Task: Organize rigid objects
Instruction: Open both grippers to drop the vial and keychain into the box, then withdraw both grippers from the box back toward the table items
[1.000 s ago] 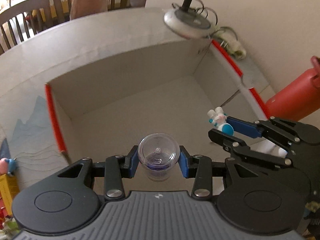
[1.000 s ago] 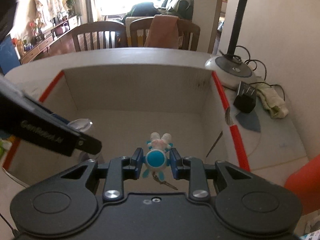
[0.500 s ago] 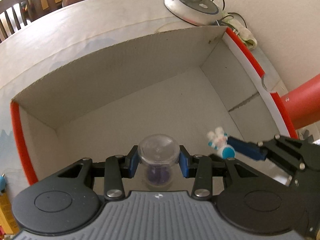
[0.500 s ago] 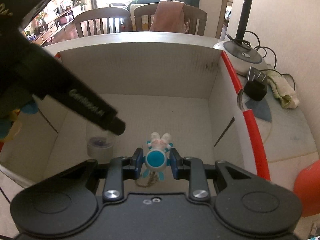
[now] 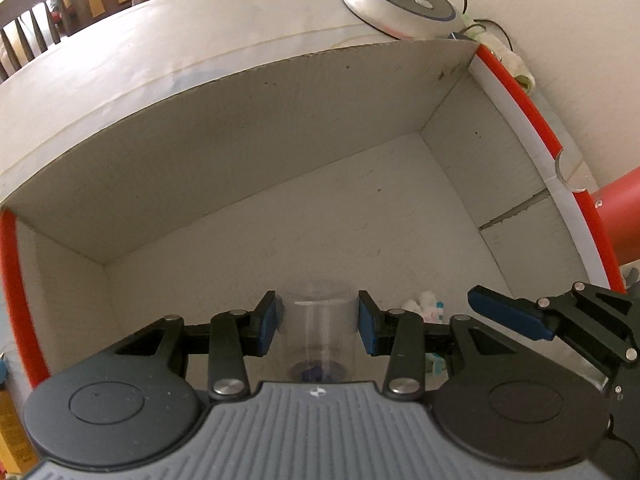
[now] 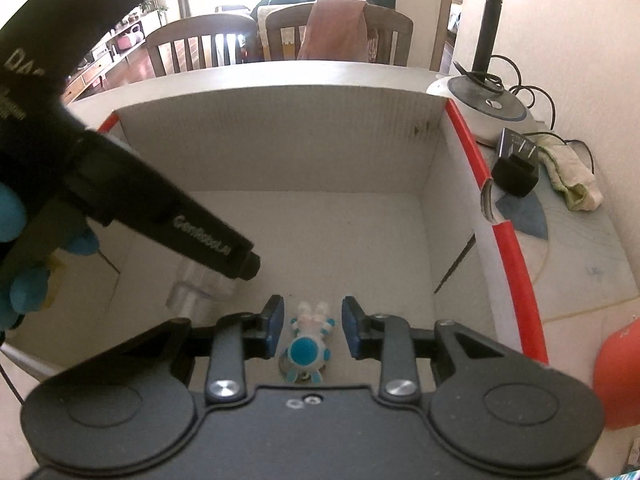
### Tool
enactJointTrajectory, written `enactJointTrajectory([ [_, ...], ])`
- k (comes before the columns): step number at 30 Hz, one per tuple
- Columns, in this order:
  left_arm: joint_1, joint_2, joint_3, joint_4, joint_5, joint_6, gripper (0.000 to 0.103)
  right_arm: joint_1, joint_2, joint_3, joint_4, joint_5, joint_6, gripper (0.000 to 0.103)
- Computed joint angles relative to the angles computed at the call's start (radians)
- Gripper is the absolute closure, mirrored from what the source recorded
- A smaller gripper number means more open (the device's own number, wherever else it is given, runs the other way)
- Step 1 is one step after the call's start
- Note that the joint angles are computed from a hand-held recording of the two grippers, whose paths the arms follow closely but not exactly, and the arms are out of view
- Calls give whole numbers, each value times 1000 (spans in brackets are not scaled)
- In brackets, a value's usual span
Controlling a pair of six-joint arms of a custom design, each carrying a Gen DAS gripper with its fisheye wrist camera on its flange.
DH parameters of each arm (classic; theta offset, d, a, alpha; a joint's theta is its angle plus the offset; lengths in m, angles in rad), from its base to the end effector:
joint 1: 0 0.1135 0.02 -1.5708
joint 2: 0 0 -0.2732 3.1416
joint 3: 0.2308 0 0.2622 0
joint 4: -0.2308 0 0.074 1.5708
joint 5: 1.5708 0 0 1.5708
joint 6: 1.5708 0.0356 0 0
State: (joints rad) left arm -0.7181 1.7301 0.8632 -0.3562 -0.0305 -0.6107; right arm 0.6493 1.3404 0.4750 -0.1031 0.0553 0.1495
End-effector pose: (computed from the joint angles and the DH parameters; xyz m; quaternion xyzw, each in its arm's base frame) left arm 0.2354 -0.2042 0.1245 0.0502 0.9835 -0.0948 0.1454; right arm 0.1850 0.1380 0.1338 -0.2281 0.9270 0.0910 0.2834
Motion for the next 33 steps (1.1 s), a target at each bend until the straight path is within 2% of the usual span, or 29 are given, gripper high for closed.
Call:
enactJointTrajectory([
  [2, -5, -28, -25, 8, -4, -13, 58, 2, -9, 1, -6, -4, 1, 67],
  [4, -8, -56, -52, 20, 0, -21, 38, 4, -21, -1, -12, 1, 8, 66],
  [5, -11, -72, -66, 25, -8, -28, 37, 5, -26, 1, -19, 1, 12, 66],
  [14, -48, -302, -183, 4, -96, -64, 37, 54, -160, -2, -100, 10, 56, 56],
  [16, -70, -358, -198, -27, -125, -75, 37, 78, -194, 2, -121, 19, 69, 54],
  [19, -114, -464, -226, -78, -171, -104, 37, 118, -242, 10, -153, 37, 90, 47],
  [22, -168, -566, -242, -145, -226, -144, 37, 164, -281, 19, -175, 54, 105, 45],
  [28, -301, -762, -269, -295, -345, -284, 37, 254, -337, 34, -208, 91, 152, 36],
  [33, -457, -924, -285, -489, -465, -481, 37, 346, -357, 55, -232, 129, 195, 29],
])
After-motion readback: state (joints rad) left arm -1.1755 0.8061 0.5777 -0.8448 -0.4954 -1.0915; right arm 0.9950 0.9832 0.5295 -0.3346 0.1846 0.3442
